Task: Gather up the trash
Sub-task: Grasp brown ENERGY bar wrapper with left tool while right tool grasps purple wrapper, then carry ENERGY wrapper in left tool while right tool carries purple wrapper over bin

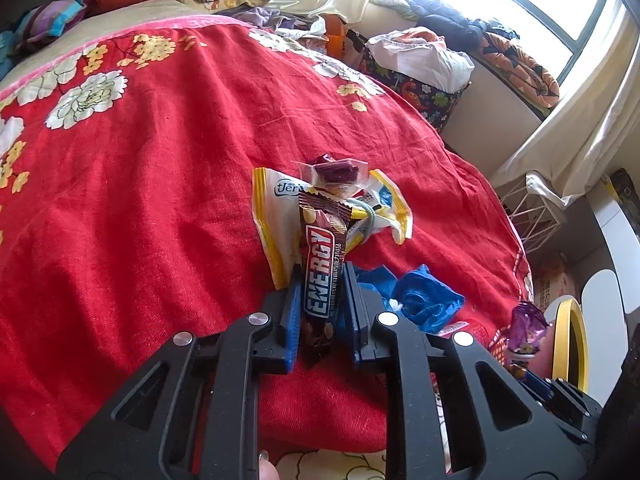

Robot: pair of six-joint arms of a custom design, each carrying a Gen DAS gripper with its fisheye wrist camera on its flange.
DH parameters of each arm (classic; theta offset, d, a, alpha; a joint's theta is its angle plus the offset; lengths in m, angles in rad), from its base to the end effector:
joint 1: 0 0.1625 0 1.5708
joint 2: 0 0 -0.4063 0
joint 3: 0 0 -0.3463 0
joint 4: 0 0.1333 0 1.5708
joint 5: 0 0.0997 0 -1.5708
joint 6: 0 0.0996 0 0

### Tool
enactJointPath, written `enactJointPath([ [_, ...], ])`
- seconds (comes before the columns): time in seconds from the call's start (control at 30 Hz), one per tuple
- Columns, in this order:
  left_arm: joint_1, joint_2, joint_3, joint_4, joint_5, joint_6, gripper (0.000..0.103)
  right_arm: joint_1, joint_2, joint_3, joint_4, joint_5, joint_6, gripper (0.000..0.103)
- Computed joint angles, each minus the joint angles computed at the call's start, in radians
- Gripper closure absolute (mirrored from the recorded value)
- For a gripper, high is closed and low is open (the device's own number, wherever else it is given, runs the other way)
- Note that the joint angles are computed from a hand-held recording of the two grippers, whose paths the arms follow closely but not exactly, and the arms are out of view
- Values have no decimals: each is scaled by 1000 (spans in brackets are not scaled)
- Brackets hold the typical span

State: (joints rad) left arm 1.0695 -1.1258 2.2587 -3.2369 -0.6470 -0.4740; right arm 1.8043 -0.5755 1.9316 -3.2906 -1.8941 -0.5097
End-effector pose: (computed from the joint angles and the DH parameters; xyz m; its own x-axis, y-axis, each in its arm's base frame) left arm -0.0240 -0.4865 0.2146 -0.8327 -0.4034 -0.3794 0.0380 0.6418 -0.7659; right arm 0.2242 -0.5032 -0.0075 -0.7225 -0.5392 0.4327 -0.6516 0.7403 -0.1656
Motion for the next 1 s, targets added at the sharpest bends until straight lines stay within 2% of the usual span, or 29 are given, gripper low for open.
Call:
enactJointPath([
  [0.43, -91, -32, 39, -79, 29, 54, 90, 0, -87, 103, -28, 66, 28, 78],
  [1.0, -199, -12, 37, -100, -10, 105, 90, 6, -170, 181, -100, 112, 32, 78],
])
